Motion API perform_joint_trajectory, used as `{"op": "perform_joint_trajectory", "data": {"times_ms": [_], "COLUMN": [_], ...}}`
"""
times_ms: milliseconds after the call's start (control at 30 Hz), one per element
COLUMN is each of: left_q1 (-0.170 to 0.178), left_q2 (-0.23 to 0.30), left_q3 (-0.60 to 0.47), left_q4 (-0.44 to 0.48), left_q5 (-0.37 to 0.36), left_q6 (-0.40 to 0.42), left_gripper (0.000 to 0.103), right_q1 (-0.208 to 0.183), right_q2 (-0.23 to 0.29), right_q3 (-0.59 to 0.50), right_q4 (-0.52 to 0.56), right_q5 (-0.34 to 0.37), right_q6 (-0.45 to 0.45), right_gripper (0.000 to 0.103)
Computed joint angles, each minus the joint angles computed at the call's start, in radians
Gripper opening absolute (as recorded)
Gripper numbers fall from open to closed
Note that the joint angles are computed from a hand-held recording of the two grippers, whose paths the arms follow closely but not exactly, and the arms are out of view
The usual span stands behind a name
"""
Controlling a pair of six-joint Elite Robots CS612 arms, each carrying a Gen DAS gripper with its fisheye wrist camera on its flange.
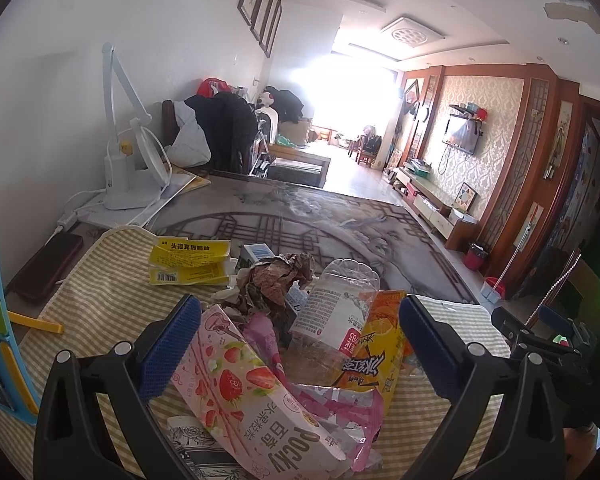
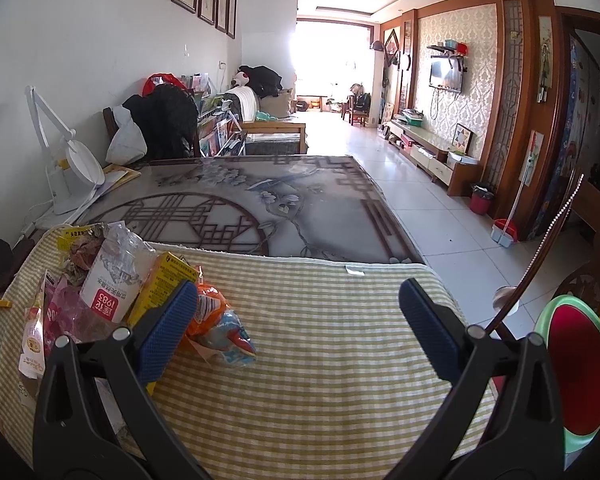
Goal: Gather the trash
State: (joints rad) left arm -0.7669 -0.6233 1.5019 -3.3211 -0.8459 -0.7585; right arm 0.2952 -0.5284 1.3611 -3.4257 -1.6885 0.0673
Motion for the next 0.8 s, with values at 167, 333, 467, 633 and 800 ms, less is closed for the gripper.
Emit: {"op": "perform_joint_trajectory", "data": {"times_ms": [167, 333, 467, 633, 800], "left_q1": [0.000, 0.000, -0.001, -0.002, -0.001], "left_q2": [-0.001, -0.001, -0.001, -0.001, -0.005], "left_q3": [0.000, 0.000, -0.001, -0.002, 0.003], "left_q4": [0.001, 0.003, 0.003, 0.005, 0.015], "left_q5": [0.001, 0.000, 0.002, 0.003, 0.001], "left_q6": [0.002, 0.001, 0.002, 0.003, 0.004], "left_gripper": [0.095, 0.095, 0.095, 0.095, 0.095], "right_q1": [-0.001, -0.001, 0.001, 0.005, 0.012], "right_q2": [-0.001, -0.002, 0.000, 0.001, 0.005], "right_q3": [0.001, 0.004, 0.000, -0.003, -0.009], "right_q4": [0.003, 0.001, 0.003, 0.006, 0.004], "right_q5": [0.004, 0.004, -0.007, -0.029, -0.079], "right_q6": [0.003, 0.000, -0.009, -0.017, -0.032], "right_gripper": [0.099, 0.099, 0.099, 0.099, 0.099]}}
